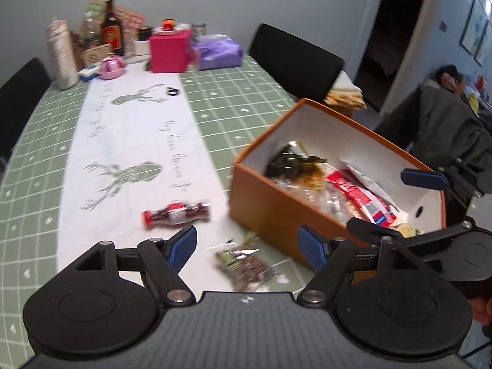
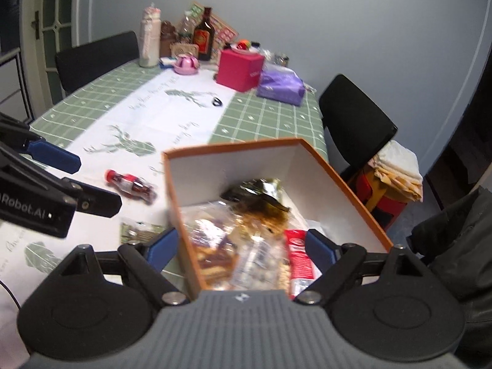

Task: Organize snacks
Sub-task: 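Move both tools back over the candy bottle and clear nut bag, then grasp the red-capped candy bottle with the left tool while the right tool grasps the clear nut bag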

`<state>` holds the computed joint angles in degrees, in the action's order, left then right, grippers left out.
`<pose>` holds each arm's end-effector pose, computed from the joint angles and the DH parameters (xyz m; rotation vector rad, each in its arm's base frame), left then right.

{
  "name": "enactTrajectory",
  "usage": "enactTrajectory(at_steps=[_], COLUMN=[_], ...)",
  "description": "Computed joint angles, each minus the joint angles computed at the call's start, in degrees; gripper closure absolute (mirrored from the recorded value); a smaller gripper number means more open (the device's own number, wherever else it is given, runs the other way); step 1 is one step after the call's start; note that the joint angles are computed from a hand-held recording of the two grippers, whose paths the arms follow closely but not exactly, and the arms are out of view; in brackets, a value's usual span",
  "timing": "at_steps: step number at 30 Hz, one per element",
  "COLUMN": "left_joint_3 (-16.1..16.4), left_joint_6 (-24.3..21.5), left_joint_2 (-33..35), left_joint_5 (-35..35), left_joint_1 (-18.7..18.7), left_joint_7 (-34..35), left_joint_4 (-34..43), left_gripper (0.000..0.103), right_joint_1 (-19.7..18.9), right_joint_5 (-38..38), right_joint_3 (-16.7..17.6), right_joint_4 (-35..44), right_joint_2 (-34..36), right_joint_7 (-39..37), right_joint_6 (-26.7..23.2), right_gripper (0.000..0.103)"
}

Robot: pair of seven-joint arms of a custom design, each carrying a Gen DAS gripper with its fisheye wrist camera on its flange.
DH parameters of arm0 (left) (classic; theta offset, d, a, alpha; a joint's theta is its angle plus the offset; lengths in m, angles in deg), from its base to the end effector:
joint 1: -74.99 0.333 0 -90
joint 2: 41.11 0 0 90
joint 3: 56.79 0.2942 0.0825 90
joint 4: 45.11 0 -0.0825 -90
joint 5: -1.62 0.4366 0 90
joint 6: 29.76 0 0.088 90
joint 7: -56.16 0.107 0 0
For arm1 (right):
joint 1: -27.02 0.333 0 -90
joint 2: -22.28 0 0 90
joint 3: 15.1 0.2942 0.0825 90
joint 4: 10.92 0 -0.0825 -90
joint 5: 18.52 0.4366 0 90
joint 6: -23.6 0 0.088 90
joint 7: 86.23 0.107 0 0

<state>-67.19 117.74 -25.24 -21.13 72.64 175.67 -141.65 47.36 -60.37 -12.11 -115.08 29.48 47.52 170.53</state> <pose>0.7133 -0.1429 0.4677 -1.4538 2.3049 -0.9140 0.6280 0.2806 0.4930 -1.9086 1.6631 -0.8975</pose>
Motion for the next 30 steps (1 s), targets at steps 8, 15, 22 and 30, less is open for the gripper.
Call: enactTrajectory(at_steps=[8,15,22,30], left_joint_3=[-0.2,1.1,0.6,-2.5], left_joint_6=[3.0,2.7,4.8,6.0], left_joint_2=[-5.8,-6.5,-2.7,7.2], left_joint_5=[-13.0,-23.6,-23.7,-21.5], left_joint_1=[5.0,6.6,6.3,7.5], left_joint_7=[10.5,18.2,27.7,37.4], left_joint_4=[-9.1,-13.6,-12.0,-1.3], left_gripper=[0.015,0.015,0.015,0.015], right_joint_1=[2.7,4.0,4.8,6.8], right_joint_5=[-11.4,-21.9,-17.3,-14.0], right_joint_3=[0.5,0.8,0.0,-3.2], right_joint_4=[-5.1,-8.1,-5.1,3.1], right_joint_2=[-1.4,-0.6,4.9,12.2], right_joint_7=[19.3,35.1,34.3,29.7], right_joint_6=[6.0,8.2,9.4,8.7], right_gripper=[0.017,0.023,0.016,0.015])
